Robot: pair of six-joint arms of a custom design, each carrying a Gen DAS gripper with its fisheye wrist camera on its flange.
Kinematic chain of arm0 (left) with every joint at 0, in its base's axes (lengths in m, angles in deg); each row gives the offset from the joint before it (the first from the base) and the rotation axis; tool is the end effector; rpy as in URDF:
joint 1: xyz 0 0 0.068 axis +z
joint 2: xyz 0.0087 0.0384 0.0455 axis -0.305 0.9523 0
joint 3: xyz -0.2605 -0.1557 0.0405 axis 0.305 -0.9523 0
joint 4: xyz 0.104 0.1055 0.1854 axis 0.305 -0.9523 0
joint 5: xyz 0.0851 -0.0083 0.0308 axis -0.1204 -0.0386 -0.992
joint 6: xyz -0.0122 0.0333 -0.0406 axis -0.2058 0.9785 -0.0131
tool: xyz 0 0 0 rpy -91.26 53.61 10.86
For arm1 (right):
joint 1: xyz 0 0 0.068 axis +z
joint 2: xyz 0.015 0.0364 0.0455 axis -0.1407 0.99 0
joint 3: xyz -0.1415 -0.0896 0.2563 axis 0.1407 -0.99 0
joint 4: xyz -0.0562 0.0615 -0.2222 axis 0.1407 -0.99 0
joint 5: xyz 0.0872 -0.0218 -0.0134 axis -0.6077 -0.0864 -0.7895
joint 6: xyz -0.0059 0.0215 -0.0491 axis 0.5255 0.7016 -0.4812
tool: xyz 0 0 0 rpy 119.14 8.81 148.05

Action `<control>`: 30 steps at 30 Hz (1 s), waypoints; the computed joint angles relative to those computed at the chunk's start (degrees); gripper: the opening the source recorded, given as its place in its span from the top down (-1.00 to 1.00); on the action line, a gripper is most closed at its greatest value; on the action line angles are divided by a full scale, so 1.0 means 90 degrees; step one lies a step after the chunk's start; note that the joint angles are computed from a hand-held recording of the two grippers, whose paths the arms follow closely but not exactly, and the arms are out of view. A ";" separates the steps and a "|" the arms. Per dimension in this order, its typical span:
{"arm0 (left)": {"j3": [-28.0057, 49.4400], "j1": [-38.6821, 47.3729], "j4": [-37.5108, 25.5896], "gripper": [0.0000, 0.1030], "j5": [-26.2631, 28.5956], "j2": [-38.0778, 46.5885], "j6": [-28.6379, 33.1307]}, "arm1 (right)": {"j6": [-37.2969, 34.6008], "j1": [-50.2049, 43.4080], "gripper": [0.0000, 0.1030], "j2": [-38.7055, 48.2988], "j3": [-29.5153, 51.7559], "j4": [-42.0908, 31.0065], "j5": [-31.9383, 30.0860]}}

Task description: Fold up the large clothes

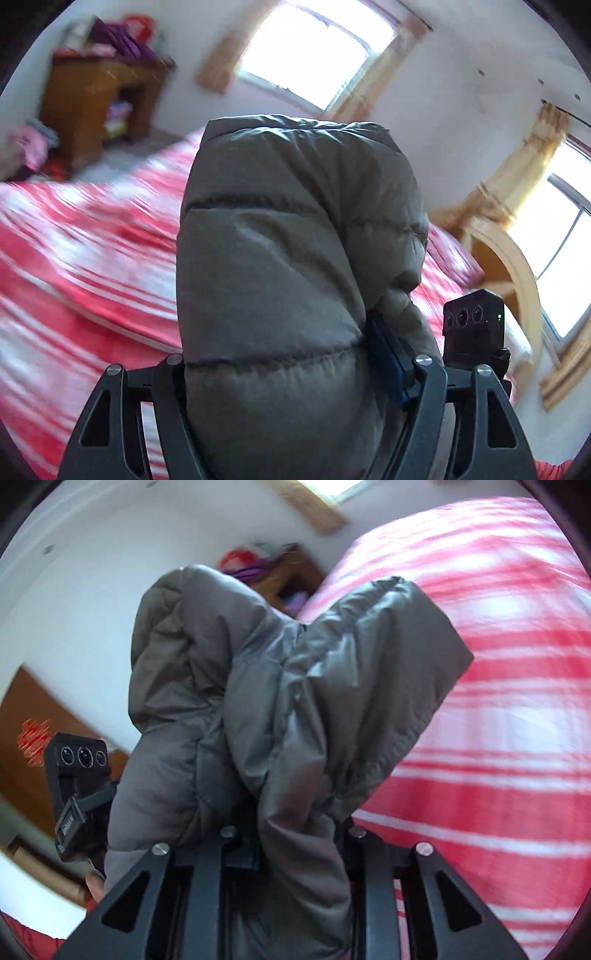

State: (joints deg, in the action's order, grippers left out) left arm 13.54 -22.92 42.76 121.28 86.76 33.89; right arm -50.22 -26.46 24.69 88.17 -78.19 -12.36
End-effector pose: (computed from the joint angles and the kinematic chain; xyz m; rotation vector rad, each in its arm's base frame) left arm 0.3368 -0.0521 0.2762 0.2726 2.1883 -0.8646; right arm 0.2221 -0.0446 0.1923 0.0804 2.2563 0.9537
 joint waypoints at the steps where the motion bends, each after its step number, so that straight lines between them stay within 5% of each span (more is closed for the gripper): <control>1: 0.0055 0.0212 -0.0095 -0.41 -0.0048 -0.0071 0.0085 | 0.0464 0.0521 0.49 0.0064 0.0084 0.0455 0.0104; 4: 0.0385 0.0896 -0.0324 -0.41 -0.0327 -0.0028 0.0283 | 0.1497 0.1942 0.49 0.0592 0.0620 0.1543 0.0540; 7: 0.0770 0.1027 -0.0323 -0.41 -0.1384 0.0390 0.0398 | 0.1697 0.3077 0.50 0.1425 0.1522 0.1965 0.1204; 10: 0.1167 0.0957 -0.0461 -0.41 -0.2319 0.1149 0.0401 | 0.1728 0.3818 0.53 0.2565 0.2626 0.1872 0.1967; 16: 0.1414 0.1025 -0.0367 -0.45 -0.2715 0.2149 -0.0140 | 0.1542 0.4131 0.53 0.4081 0.4180 0.0956 0.2775; 22: 0.1569 0.0754 -0.0056 -0.59 -0.3476 0.2587 0.0034 | 0.2122 0.3891 0.37 0.4411 0.3798 0.1817 0.2447; 25: 0.1089 0.0754 0.0374 -0.59 -0.3523 0.2467 0.0154 | 0.2046 0.3755 0.14 0.4178 0.3782 0.1429 0.2486; 27: 0.0803 0.0775 0.0560 -0.59 -0.3545 0.2340 0.0233 | 0.1746 0.3709 -0.25 0.3696 0.3531 0.0901 0.2765; 30: 0.0731 0.0836 0.0634 -0.59 -0.3540 0.2308 0.0298 | 0.1133 0.3308 -0.29 0.2885 0.3178 0.0387 0.3277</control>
